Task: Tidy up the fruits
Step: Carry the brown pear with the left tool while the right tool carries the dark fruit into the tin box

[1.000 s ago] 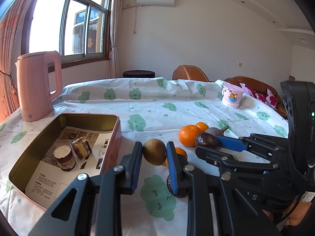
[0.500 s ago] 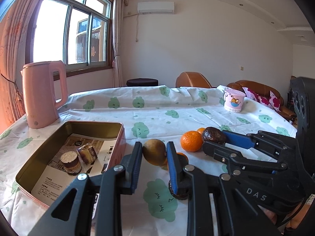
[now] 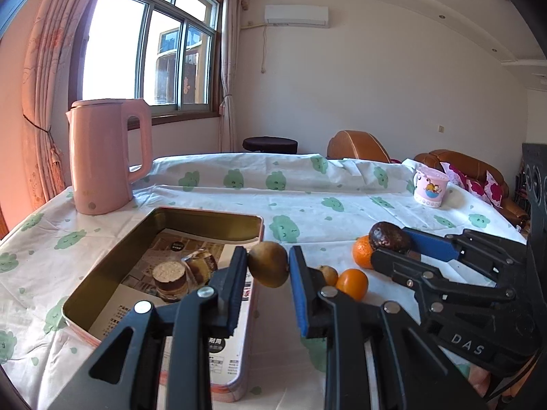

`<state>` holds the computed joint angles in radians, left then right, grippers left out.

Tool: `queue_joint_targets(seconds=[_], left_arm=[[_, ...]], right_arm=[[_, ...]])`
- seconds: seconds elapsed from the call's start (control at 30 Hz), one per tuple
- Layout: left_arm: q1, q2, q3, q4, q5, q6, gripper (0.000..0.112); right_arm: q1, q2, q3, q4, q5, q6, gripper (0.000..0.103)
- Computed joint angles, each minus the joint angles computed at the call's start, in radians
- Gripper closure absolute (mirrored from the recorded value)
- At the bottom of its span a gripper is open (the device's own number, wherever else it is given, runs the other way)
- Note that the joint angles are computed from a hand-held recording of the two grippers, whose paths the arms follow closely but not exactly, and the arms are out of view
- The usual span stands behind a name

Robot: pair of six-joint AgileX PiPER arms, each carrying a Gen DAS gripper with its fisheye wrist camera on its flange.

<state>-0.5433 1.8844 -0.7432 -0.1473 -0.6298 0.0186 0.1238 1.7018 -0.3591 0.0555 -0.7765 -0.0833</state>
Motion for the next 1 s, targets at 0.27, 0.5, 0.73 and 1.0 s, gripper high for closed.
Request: queue_joint_targets(seconds=[0.27,0.5,0.73,1.0], left_arm=[[0.116,-0.012,-0.011,0.066,0.035,-0.056,0.086],[0.199,-0.018,-0.043,0.096,0.083,-0.065,0.086],[0.275,0.004,-0.116,0.189,0.19,-0.125,0.086],[0.314,0.052,-0.187,0.271,0.274,-0.181,0.086]], right_arm=[[0.064,-0.012,-0.082,0.035,0.089,-0.035,0.064],[0.113,0.016,-0.168,0.039,0.161,-0.048,0.064],[0.168,0.06,-0.261,0.047,0.242,-0.055,0.064],[0.223,0.137,-0.357,0.07,0.316,-0.07,0.064]])
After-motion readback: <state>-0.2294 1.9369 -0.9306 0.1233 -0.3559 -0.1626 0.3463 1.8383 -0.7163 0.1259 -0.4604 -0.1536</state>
